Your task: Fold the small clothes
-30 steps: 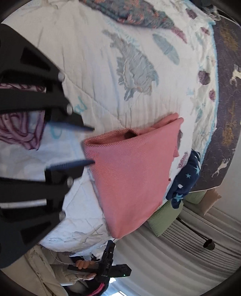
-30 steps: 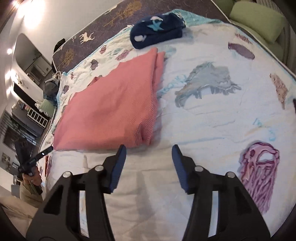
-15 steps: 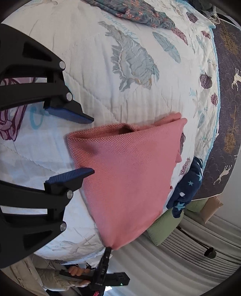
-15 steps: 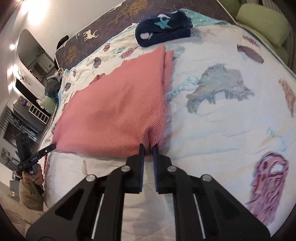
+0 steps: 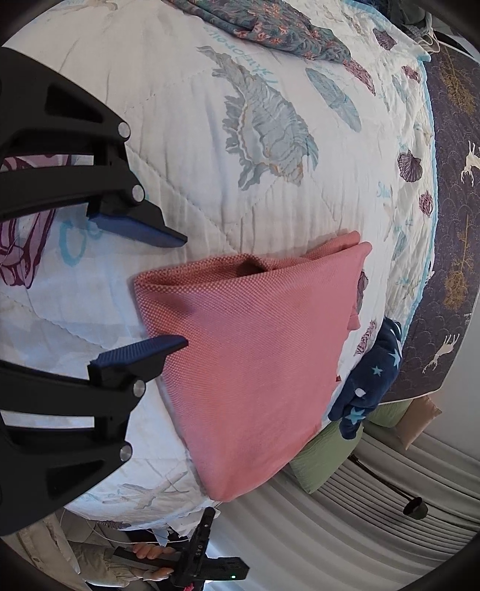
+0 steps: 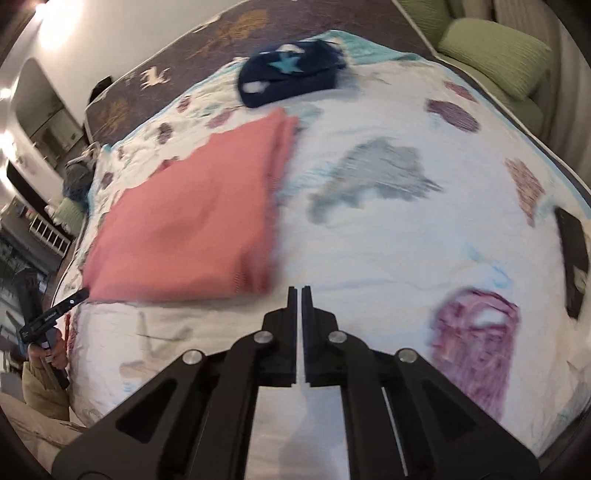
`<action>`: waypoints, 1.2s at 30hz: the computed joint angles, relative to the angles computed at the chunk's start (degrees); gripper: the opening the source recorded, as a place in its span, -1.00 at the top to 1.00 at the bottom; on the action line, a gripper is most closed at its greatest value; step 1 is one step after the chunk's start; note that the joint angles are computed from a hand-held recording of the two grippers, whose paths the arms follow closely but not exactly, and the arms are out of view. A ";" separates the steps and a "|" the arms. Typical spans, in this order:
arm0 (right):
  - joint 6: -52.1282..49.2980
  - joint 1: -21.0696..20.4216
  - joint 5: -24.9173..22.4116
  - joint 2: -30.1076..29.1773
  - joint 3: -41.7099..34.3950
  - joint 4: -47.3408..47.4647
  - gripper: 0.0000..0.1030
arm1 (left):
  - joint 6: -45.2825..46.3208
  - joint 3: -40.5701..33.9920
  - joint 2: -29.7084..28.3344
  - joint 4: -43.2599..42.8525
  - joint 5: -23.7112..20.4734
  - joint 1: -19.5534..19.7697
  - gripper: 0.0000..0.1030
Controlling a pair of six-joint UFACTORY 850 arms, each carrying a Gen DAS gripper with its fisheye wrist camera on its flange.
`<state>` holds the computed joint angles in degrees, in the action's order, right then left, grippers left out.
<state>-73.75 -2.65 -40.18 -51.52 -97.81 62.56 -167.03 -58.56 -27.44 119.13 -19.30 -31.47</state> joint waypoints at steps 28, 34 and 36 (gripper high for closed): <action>-12.02 3.96 1.98 -0.69 0.07 1.28 0.73 | 4.22 0.93 0.51 -4.69 -1.71 -1.21 0.03; -18.50 2.62 0.26 0.13 -0.78 -1.12 0.79 | 12.10 -0.54 -0.06 -12.08 -1.00 -1.30 0.03; -18.21 2.15 -0.43 -0.34 -2.74 -3.72 0.87 | 17.56 -1.37 -0.32 -17.20 -1.01 -1.47 0.03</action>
<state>-91.96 -0.50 -40.61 -51.86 -100.56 58.84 -149.48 -59.93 -27.76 101.93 -20.31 -32.94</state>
